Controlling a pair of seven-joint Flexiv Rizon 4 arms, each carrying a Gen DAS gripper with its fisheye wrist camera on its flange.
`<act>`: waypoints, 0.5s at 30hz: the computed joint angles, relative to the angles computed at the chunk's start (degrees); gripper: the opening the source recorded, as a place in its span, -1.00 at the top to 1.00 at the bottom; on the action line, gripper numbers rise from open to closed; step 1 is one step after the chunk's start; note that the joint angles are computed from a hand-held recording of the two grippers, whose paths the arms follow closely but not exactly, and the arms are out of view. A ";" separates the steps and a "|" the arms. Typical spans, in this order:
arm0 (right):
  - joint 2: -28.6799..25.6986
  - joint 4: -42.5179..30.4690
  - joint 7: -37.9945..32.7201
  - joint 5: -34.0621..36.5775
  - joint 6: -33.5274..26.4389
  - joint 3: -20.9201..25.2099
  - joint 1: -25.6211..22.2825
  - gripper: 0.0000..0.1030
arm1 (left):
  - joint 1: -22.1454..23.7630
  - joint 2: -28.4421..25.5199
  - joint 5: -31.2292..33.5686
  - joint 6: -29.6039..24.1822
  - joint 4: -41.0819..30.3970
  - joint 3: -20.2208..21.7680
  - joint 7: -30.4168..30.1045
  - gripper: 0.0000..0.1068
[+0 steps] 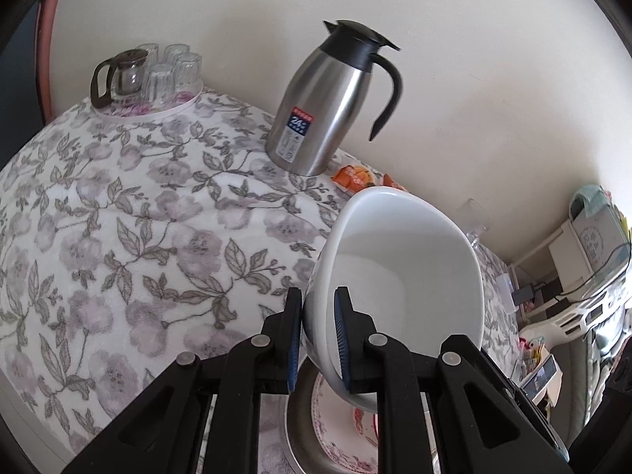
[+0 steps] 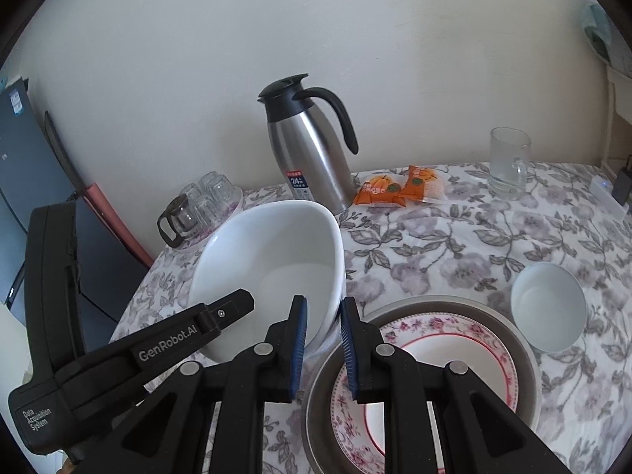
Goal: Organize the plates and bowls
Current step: 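Lift the white square bowl with both grippers over the steel basin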
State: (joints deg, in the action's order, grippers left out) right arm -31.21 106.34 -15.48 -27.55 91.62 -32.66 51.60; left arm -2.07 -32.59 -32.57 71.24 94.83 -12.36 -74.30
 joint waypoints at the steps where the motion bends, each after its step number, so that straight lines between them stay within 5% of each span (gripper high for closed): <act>1: 0.20 0.86 0.41 0.17 0.85 -0.96 0.67 0.63 | -0.15 0.12 0.15 -0.01 0.08 -0.06 0.10 0.68; 15: 3.15 10.42 -5.42 11.04 4.56 -10.60 9.75 0.63 | -4.38 0.53 4.39 -2.18 -0.43 1.08 -0.82 0.66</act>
State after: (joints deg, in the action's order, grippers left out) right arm -28.06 116.75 -20.91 -16.51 96.18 -43.27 61.35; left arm -6.45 -32.06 -28.18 69.06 94.39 -11.27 -75.12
